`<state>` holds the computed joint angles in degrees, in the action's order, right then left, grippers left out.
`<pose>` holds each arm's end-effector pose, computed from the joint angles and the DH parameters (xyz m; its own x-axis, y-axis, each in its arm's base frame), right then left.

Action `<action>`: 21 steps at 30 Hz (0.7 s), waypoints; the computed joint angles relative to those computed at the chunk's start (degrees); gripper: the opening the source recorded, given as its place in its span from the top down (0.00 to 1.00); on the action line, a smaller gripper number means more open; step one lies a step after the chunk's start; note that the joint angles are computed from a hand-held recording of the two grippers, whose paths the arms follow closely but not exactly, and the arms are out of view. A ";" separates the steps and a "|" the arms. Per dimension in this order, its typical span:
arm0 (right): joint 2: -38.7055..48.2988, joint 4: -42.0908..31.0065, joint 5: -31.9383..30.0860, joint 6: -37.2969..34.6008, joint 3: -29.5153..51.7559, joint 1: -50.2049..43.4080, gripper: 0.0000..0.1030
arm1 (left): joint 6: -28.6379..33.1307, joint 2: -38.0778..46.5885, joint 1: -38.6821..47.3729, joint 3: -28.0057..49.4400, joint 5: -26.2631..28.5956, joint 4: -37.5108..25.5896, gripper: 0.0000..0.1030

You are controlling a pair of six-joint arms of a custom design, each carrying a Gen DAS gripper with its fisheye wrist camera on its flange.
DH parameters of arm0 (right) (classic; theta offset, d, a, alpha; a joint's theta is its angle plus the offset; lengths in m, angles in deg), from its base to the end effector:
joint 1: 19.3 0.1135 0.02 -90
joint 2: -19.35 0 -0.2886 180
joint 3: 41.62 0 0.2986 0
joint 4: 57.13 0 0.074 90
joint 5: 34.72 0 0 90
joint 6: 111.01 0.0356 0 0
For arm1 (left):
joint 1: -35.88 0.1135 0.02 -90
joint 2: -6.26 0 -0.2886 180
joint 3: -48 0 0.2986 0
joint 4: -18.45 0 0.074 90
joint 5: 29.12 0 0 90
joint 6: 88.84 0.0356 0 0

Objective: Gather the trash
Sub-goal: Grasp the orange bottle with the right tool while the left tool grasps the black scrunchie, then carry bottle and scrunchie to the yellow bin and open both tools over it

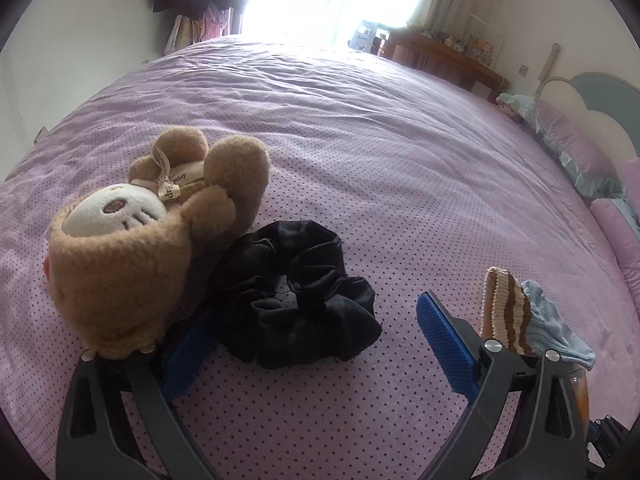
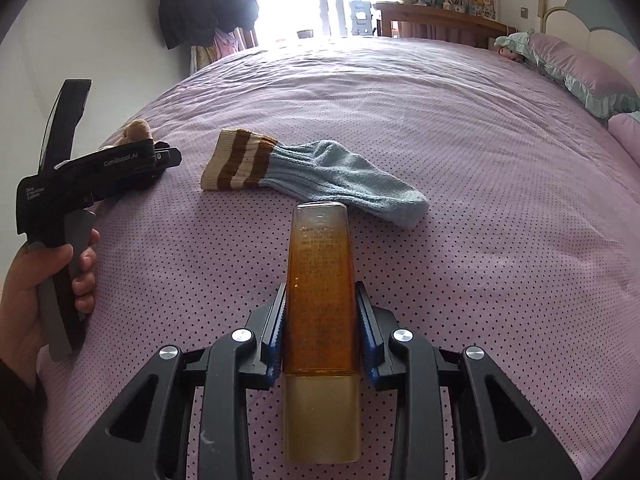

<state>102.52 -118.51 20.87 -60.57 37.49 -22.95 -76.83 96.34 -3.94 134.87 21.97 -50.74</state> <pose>0.3271 -0.0007 0.2849 -0.5839 -0.4893 -0.6478 -0.7183 0.6832 0.1315 0.2826 -0.2065 0.2884 -0.4971 -0.5765 -0.6485 -0.6427 0.7467 -0.1712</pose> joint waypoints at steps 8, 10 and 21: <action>-1.40 -3.08 -1.95 -2.61 -0.47 -2.00 0.70 | -0.28 -4.37 -2.17 -3.37 0.31 0.54 0.82; -1.59 -4.75 -3.35 -3.80 -0.27 -3.26 0.70 | 0.36 -6.14 -4.68 -4.64 -0.16 2.33 0.82; -3.83 -20.81 -11.22 -18.76 1.35 -17.70 0.70 | -1.55 -0.35 -24.74 4.96 -5.23 2.26 0.82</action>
